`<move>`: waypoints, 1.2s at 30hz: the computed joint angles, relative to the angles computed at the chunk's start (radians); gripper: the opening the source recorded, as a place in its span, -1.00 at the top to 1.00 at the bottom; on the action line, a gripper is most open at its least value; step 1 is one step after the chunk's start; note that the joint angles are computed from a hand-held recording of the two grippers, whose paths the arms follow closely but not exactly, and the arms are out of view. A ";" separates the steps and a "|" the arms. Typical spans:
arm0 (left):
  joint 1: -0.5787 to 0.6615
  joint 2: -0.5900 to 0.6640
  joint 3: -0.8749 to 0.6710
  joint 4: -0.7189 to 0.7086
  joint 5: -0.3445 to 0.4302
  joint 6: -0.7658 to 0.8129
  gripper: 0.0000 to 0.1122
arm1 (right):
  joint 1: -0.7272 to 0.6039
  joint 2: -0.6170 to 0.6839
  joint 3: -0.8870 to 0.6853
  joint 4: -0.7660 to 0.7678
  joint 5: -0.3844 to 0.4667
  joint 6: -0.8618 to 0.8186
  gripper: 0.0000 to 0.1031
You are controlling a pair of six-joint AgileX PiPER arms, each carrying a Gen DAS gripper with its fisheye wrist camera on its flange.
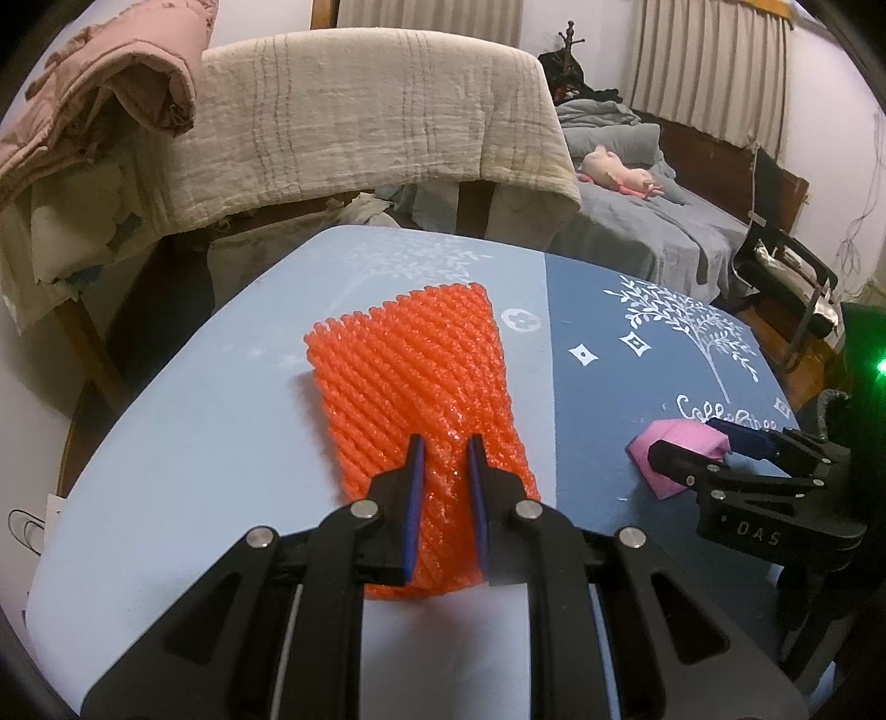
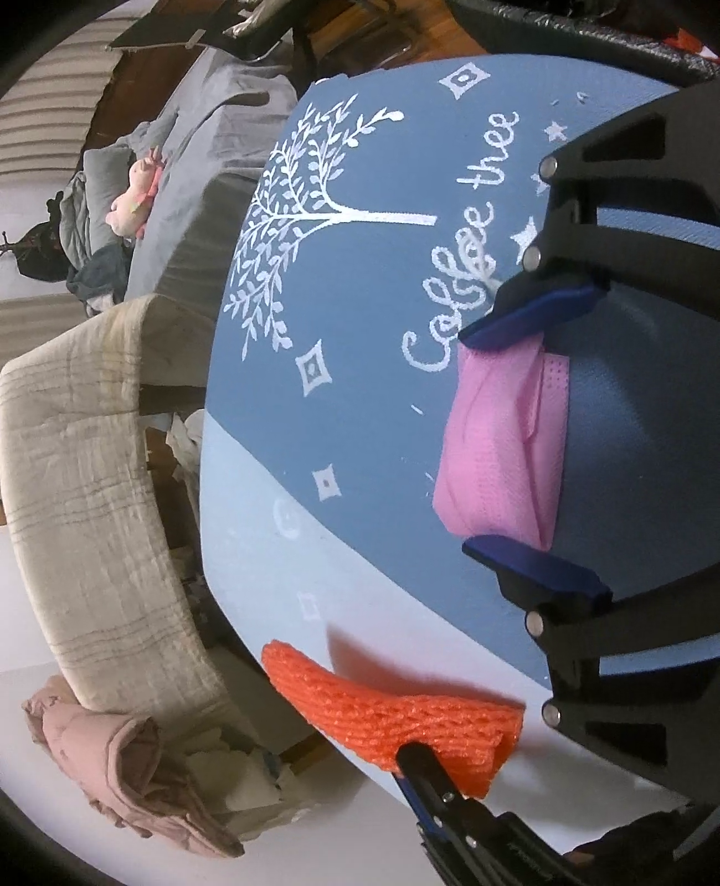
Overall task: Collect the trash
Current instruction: 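Grasp the pink strip with the right gripper and lift it, then carry the orange mesh net and pink strip over the bin with both grippers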
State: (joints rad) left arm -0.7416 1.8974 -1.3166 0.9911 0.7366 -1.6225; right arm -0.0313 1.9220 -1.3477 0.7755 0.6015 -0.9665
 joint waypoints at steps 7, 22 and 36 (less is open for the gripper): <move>-0.007 -0.002 -0.007 -0.001 0.005 0.007 0.74 | -0.019 -0.006 0.001 0.060 0.056 -0.063 0.40; -0.057 0.009 -0.093 -0.017 0.058 0.062 0.74 | -0.109 -0.099 0.024 0.165 0.139 -0.146 0.65; -0.138 0.054 -0.263 -0.032 0.111 0.153 0.74 | -0.248 -0.214 0.051 0.248 0.236 -0.241 0.65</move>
